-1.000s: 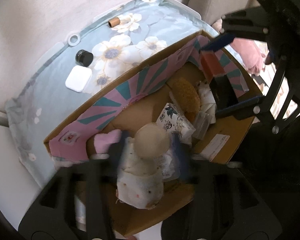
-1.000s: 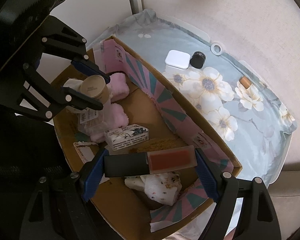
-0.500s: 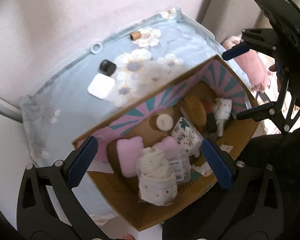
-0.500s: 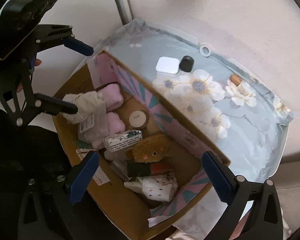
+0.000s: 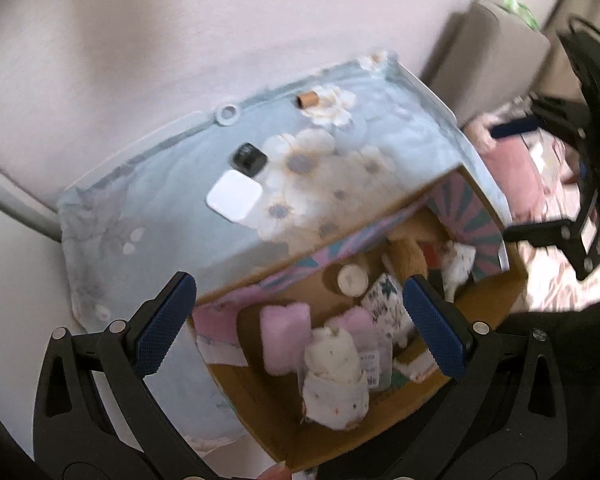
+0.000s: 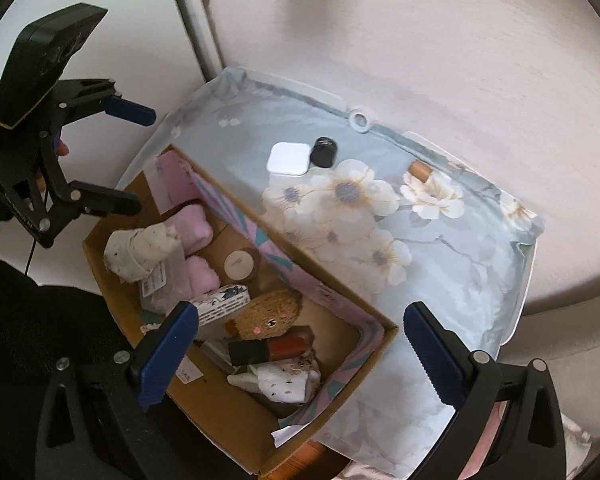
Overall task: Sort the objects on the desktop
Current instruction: 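Move both tools back to the tray toward the white ring and cork cylinder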
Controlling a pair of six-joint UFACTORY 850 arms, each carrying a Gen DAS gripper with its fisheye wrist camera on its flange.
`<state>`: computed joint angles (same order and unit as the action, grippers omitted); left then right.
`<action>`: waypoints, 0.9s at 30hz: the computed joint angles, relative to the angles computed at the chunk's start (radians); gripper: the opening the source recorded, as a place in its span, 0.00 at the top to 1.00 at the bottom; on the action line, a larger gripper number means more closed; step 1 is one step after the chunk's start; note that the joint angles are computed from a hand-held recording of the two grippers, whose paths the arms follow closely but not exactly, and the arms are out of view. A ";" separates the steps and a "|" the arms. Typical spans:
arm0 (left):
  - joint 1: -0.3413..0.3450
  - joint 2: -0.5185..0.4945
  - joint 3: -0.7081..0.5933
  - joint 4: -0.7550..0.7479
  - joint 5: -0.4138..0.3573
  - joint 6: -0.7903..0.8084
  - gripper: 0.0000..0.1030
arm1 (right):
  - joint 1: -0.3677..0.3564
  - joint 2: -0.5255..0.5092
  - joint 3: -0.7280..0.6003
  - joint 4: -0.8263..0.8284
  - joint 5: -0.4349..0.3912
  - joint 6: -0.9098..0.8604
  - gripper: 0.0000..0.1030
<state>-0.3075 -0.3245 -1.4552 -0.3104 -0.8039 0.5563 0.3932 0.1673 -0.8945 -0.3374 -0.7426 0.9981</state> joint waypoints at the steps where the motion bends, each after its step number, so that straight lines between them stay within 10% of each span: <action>1: 0.001 -0.011 -0.018 -0.001 0.000 -0.018 0.00 | -0.004 0.003 0.002 0.000 -0.001 0.007 0.00; 14: -0.059 -0.289 -0.439 0.253 0.013 -0.457 0.00 | -0.110 0.042 0.015 -0.127 -0.024 0.130 0.00; 27: -0.084 -0.804 -1.037 0.382 -0.114 -0.809 0.05 | -0.351 -0.093 0.121 -0.433 0.220 0.390 0.04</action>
<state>-0.3917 -1.1287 -2.4922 0.0718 -0.9178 -0.2526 0.0424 0.0742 -0.7737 -0.7707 -0.5229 1.3879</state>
